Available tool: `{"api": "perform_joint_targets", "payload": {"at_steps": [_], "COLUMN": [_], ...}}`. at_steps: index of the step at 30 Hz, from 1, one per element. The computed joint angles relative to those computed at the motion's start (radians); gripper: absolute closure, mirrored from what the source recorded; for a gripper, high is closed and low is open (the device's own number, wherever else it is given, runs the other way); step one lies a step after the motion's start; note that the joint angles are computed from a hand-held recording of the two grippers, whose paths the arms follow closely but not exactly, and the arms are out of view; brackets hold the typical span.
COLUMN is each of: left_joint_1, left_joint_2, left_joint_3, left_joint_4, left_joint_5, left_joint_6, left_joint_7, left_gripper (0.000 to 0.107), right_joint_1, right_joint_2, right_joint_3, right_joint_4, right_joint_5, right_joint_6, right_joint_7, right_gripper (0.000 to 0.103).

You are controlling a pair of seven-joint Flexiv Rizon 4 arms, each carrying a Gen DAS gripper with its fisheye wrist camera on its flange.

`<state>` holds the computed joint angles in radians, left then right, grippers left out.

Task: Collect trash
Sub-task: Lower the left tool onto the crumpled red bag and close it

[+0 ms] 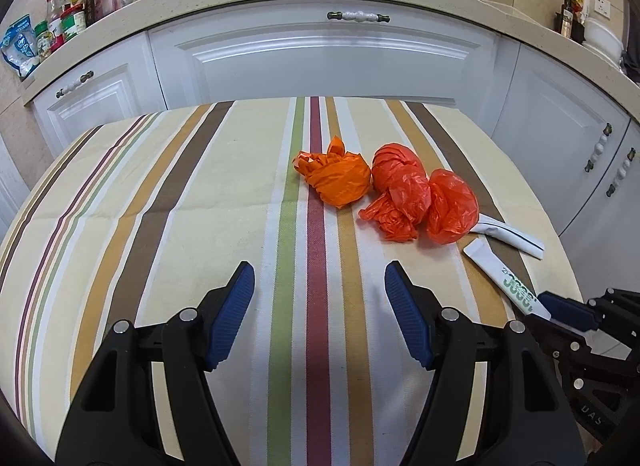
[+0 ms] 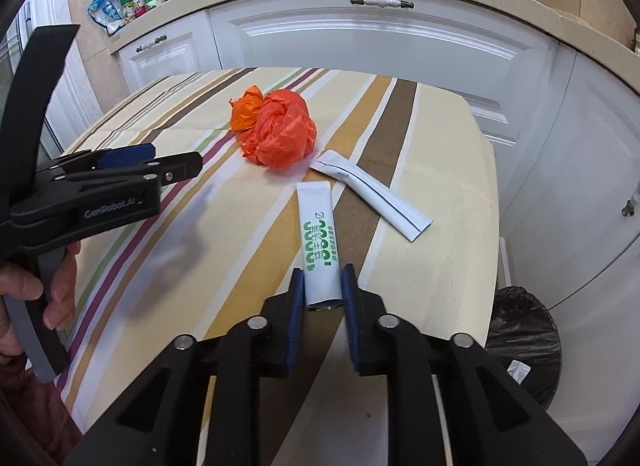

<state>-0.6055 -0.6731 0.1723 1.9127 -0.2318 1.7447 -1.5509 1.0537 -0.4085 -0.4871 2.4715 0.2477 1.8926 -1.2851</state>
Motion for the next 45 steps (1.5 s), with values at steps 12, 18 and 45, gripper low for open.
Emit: {"api": "perform_joint_targets", "payload": {"at_steps": [12,18,45], "left_joint_1": [0.031,0.061,-0.083], "left_joint_2": [0.001,0.007,-0.109], "left_joint_3": [-0.031,-0.074,-0.004], "left_joint_4": [0.004,0.010,-0.198], "left_joint_5": [0.004,0.012,-0.009], "left_joint_6": [0.012,0.023,-0.036], "left_joint_7": [0.001,0.015,0.029], "left_gripper": [0.041,0.041,0.077], "right_joint_1": [0.009,0.044,0.179], "right_joint_2": [-0.018,-0.041,0.049], "right_joint_3": [-0.037,-0.077,-0.192], "right_joint_4": [-0.042,-0.052,0.091], "right_joint_5": [-0.078,-0.077,0.153], "right_joint_6": [-0.059,-0.058,0.082], "right_joint_7": [0.030,0.055,0.013], "right_gripper": [0.082,0.083,0.083]}}
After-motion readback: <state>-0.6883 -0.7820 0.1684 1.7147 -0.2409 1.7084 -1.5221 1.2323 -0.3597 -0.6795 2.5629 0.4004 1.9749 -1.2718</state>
